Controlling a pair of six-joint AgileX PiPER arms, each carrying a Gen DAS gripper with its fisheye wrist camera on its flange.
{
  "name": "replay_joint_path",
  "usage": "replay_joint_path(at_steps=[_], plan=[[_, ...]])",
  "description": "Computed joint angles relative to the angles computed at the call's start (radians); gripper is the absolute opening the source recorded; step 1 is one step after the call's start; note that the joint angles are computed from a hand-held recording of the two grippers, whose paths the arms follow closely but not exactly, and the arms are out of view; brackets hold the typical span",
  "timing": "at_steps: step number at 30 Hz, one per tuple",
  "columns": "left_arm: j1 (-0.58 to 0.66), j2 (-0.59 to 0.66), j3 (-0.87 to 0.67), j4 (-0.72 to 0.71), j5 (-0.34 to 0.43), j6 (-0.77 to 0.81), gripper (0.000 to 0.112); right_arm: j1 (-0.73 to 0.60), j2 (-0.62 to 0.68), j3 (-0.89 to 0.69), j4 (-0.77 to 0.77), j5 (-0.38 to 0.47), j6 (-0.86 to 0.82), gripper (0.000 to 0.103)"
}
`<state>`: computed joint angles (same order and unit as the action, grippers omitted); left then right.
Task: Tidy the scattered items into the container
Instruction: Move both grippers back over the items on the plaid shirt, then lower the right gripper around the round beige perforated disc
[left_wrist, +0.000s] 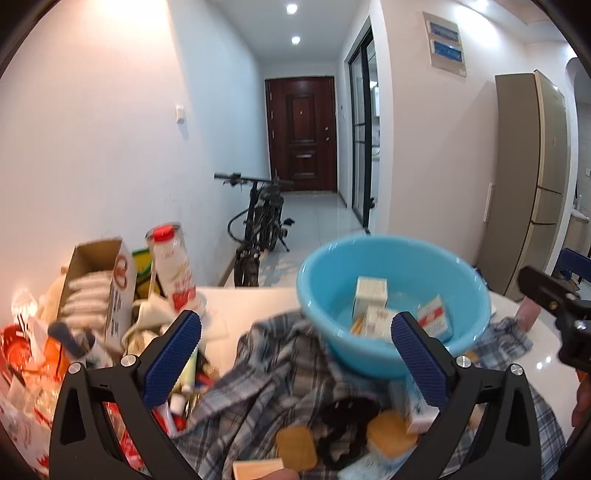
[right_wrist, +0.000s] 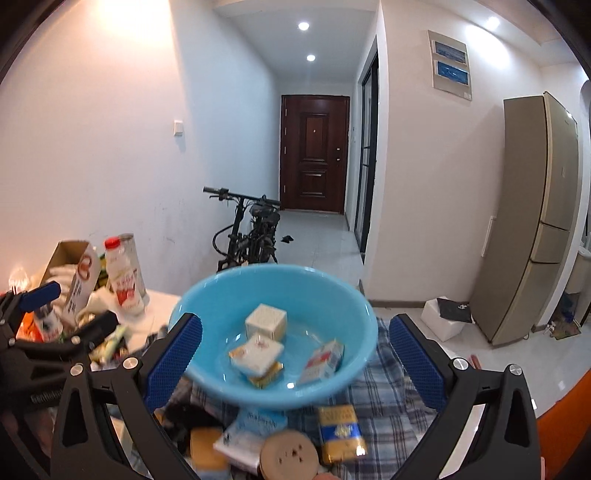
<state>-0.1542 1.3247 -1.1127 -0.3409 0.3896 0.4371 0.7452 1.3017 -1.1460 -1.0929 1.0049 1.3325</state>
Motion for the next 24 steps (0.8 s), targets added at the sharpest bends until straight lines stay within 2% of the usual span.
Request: replay_joint_path(at_steps=[3,7,10,14,18,20,21,24], plan=[[0.025,-0.014,0.063,-0.061,-0.013,0.079,0.102,0.034,-0.028,0.076,-0.010,0.018,0.081,0.103],[0.068,-0.042,0.160,-0.235,-0.024,0.277,0.103,0.057,-0.062,0.185,-0.013,0.001,0.167,0.103],[0.101,-0.055,0.242,-0.430,-0.041,0.502,0.102,0.062,-0.060,0.269,-0.026,-0.035,0.225,0.103],[0.100,-0.035,0.294,-0.543,-0.084,0.643,0.103,0.015,-0.013,0.338,0.001,-0.144,0.226,0.103],[0.133,-0.011,0.312,-0.727,-0.043,0.817,0.103,-0.039,0.032,0.373,0.036,-0.221,0.216,0.103],[0.137,-0.002,0.310,-0.701,-0.020,0.791,0.103,-0.092,0.047,0.390,0.065,-0.274,0.202,0.103],[0.140,-0.003,0.315,-0.724,-0.010,0.815,0.103,-0.118,0.041,0.404,0.074,-0.313,0.200,0.103],[0.126,-0.012,0.336,-0.744,-0.029,0.847,0.103,-0.243,0.019,0.442,0.195,-0.526,0.110,0.103]])
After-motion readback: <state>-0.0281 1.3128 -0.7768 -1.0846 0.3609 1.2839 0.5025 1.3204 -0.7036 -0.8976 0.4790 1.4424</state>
